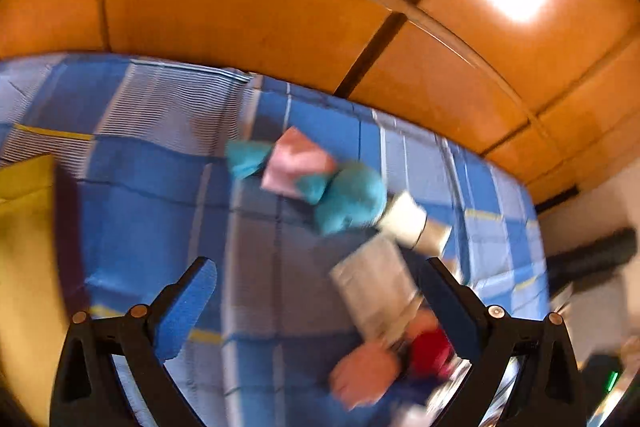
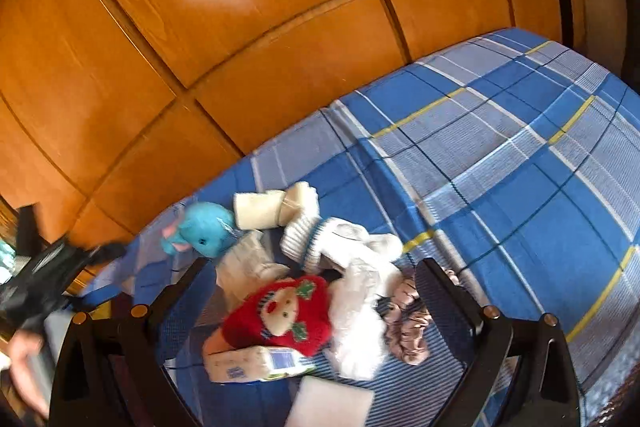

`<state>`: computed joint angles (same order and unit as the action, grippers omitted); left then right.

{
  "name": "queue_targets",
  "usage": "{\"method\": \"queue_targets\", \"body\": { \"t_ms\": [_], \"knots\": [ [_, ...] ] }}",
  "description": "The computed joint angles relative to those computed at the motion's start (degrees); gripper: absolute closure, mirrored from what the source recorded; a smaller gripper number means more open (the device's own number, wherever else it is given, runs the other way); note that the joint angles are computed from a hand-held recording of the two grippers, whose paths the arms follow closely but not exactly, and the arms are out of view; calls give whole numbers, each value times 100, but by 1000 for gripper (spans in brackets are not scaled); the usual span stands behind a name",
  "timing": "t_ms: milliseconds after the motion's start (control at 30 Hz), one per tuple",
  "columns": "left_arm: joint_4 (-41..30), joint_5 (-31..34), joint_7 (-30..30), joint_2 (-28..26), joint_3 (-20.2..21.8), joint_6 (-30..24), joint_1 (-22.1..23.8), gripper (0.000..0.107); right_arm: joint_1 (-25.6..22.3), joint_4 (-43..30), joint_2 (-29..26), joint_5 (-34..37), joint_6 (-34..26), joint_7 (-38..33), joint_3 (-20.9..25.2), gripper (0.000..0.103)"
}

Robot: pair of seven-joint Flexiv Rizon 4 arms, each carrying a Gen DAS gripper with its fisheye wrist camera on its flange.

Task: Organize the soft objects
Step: 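Grasp the teal plush with the left gripper while the right tool moves toward the pile, then drop the teal plush into the gold tray with the left gripper while the right grasps the Tempo tissue pack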

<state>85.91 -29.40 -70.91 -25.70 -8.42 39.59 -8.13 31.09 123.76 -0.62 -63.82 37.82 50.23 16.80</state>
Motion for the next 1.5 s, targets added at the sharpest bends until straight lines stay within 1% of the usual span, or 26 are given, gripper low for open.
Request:
{"method": "queue_targets", "body": {
  "t_ms": [133, 267, 367, 433, 467, 500, 533, 633, 700, 767, 800, 867, 900, 967, 1033, 1100, 1167, 1200, 1267, 1300, 1333, 1367, 1400, 1433, 1467, 1500],
  "knots": [
    [-855, 308, -646, -684, 19, -145, -221, 5, -91, 61, -14, -254, 409, 51, -77, 1],
    [-1747, 589, -1275, -1358, 59, -649, -348, 6, -160, 92, -28, -460, 639, 142, -123, 1],
    [-2156, 845, -1530, -1663, 113, -855, -446, 19, -183, 121, -20, -471, 696, 226, -117, 1],
    [-2093, 580, -1457, -1723, -96, -853, -311, 41, -157, 99, -19, -346, 538, 177, -81, 1],
    [-2018, 461, -1347, -1700, -186, -827, -252, 48, -136, 77, -25, -260, 458, 116, -62, 1],
    [-1889, 422, -1218, -1612, -215, -707, -235, 55, -134, 81, -17, -235, 450, 104, -62, 2],
    [-1685, 388, -1034, -1470, -240, -504, -217, 58, -137, 99, 2, -263, 457, 153, -65, 2],
    [-1042, 203, -346, -1030, -354, 5, -108, 61, -175, 276, 181, -444, 388, 657, -41, 8],
    [-415, -94, 255, -592, -471, 326, 44, 62, -319, 534, 352, -670, 727, 1302, -82, 15],
    [110, -463, 796, -201, -541, 486, 164, 62, -471, 720, 440, -842, 1091, 1822, -121, 18],
    [532, -711, 1203, 131, -565, 623, 241, 62, -535, 767, 446, -859, 1256, 1956, -139, 18],
    [1052, -1216, 1845, 574, -550, 583, 338, 62, -626, 805, 408, -836, 1517, 2087, -163, 18],
    [1329, -1459, 2189, 835, -507, 503, 383, 62, -658, 784, 370, -829, 1624, 2025, -180, 18],
    [1852, -1786, 2817, 1337, -330, 412, 394, 62, -595, 637, 257, -424, 1470, 1549, -112, 18],
    [2238, -2111, 3308, 1735, -93, 140, 417, 62, -546, 517, 151, -257, 1492, 1196, -109, 18],
    [2560, -2356, 3686, 2073, 193, -80, 411, 62, -546, 429, 68, -523, 1654, 1103, -178, 18],
    [2831, -2564, 4034, 2347, 471, -178, 362, 61, -578, 297, -105, -897, 2105, 1097, -296, 18],
    [2939, -2613, 4160, 2456, 592, -163, 345, 61, -565, 184, -257, -884, 2331, 963, -329, 18],
    [3106, -2682, 4306, 2619, 809, -241, 372, 61, -424, -16, -463, -460, 2234, 504, -290, 18],
    [3176, -2733, 4342, 2684, 893, -302, 393, 61, -427, -114, -596, -379, 2356, 316, -273, 18],
    [3245, -2785, 4389, 2754, 986, -370, 436, 61, -395, -166, -718, -672, 2783, 412, -443, 18],
    [3298, -2807, 4409, 2793, 1017, -354, 439, 61, -432, -235, -827, -1338, 3329, 803, -656, 18],
    [3355, -2825, 4449, 2845, 1076, -358, 470, 61, -526, -358, -922, -1908, 3623, 1110, -710, 18],
    [3413, -2851, 4530, 2901, 1137, -370, 507, 61, -461, -478, -971, -2330, 3830, 1302, -856, 18],
    [3465, -2869, 4602, 2946, 1176, -345, 532, 61, -436, -546, -995, -2378, 3833, 1241, -851, 18],
    [3532, -2882, 4660, 2991, 1212, -266, 556, 61, -457, -589, -1017, -2053, 3599, 843, -659, 18]
  ]
}}
